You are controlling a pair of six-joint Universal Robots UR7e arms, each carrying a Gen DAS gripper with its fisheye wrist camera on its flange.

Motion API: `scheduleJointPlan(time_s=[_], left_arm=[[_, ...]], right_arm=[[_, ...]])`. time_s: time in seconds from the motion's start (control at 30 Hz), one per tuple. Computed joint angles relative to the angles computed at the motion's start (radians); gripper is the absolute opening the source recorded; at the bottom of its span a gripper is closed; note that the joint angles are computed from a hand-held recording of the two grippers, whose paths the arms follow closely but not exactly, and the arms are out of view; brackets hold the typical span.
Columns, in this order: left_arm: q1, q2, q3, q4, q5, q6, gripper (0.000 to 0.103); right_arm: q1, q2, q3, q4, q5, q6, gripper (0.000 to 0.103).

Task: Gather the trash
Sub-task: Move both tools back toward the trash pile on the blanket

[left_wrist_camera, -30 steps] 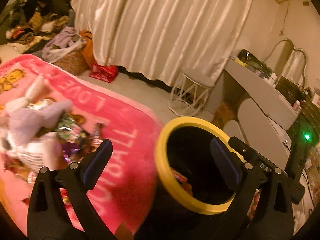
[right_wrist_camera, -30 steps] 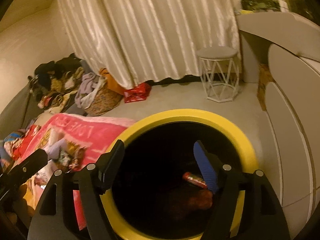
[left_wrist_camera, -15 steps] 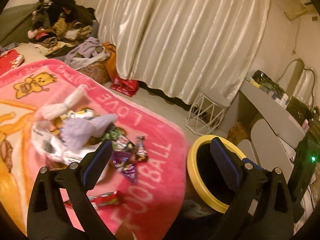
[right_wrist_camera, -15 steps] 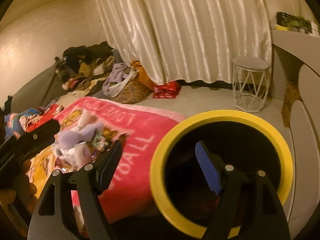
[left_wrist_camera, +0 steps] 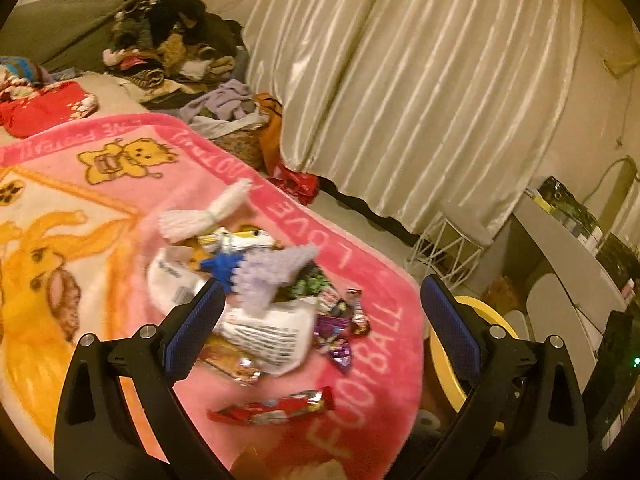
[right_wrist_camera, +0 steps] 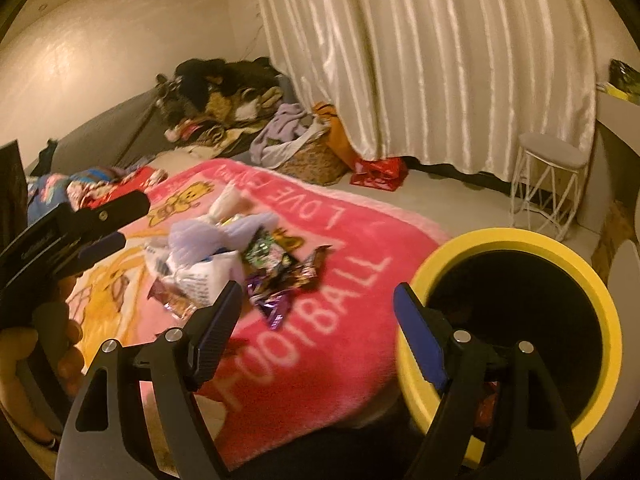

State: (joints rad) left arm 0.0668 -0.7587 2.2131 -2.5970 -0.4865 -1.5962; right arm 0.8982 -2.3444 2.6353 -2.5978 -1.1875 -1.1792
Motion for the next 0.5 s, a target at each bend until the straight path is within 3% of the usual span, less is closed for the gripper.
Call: scheduleJointPlan(time_s=[0.33, 0.5], left_arm=[[-0.021, -0.113, 0.075, 0.19, 0.004, -0.17, 0.089], [-0.011, -0.133, 0.107, 0.125, -0.002, -0.118, 0.07]], right_arm=[[0.168, 0.16, 0.035, -0.167, -0.175, 0.054, 0.075], [0.287, 0.324, 0.017, -0.265, -0.332, 0.122, 0.064]])
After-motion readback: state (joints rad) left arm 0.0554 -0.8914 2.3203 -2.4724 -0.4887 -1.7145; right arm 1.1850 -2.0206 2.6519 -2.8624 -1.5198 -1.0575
